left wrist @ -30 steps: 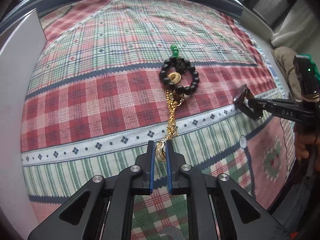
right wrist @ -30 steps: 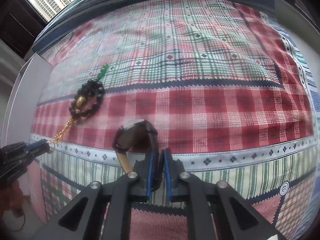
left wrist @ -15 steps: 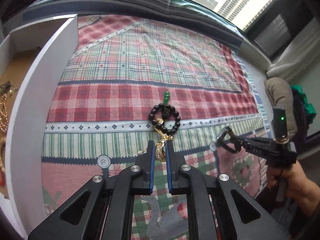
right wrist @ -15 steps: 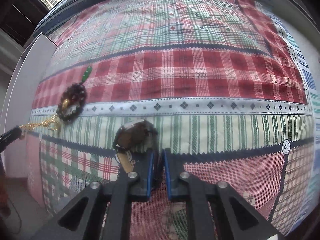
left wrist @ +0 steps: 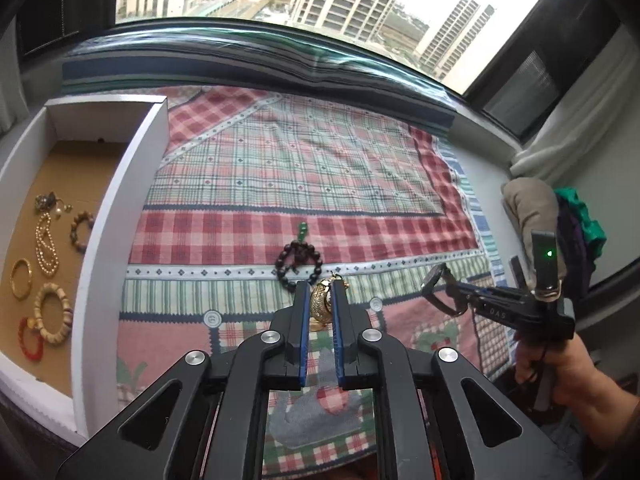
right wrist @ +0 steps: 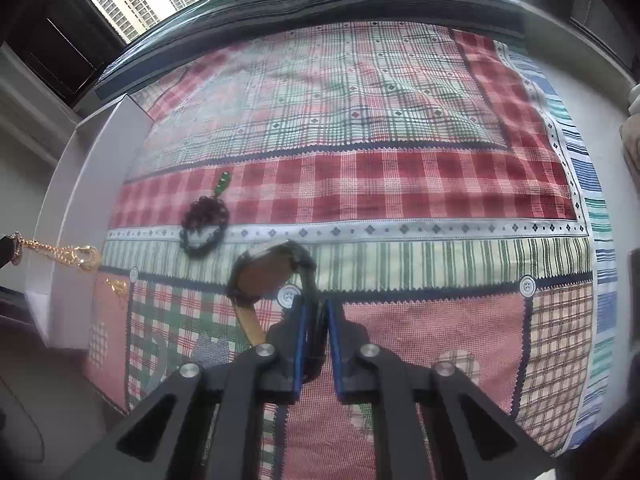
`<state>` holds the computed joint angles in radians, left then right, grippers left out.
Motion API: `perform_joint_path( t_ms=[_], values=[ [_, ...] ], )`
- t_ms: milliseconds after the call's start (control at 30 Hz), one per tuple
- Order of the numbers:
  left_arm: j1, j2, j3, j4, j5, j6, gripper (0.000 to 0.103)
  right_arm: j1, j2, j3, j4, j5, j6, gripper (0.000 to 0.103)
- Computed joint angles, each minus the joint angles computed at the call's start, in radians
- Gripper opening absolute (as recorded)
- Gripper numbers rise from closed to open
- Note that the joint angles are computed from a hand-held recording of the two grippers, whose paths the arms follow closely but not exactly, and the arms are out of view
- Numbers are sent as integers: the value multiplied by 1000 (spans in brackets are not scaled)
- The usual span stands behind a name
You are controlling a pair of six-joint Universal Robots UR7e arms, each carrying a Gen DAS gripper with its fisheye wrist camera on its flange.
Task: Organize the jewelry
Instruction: 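Lift the gold pendant chain off the black bracelet with the left tool while the right tool holds the watch, then carry the gold pendant chain with the left tool while the right tool carries the watch into the tray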
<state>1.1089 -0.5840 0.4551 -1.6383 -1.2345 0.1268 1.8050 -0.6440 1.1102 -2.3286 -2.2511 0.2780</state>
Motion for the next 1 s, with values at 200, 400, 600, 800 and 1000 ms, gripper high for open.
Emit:
perform_joint_path(
  t_ms=[200, 400, 600, 800, 1000],
  values=[
    [-22, -54, 68, -40, 42, -55, 7, 40, 9, -54, 36, 8, 4, 11],
    [-45, -117, 160, -85, 87, -104, 7, 74, 16, -109, 77, 37, -26, 11],
    [-57, -167, 216, -120, 132, -168, 7, 102, 40, -189, 141, 74, -70, 11],
    [-59, -209, 230, -130, 155, -214, 7, 137, 114, -333, 187, 116, -153, 11],
    [-50, -233, 186, -114, 212, -274, 7, 166, 277, -632, 289, 185, -207, 11]
  ],
)
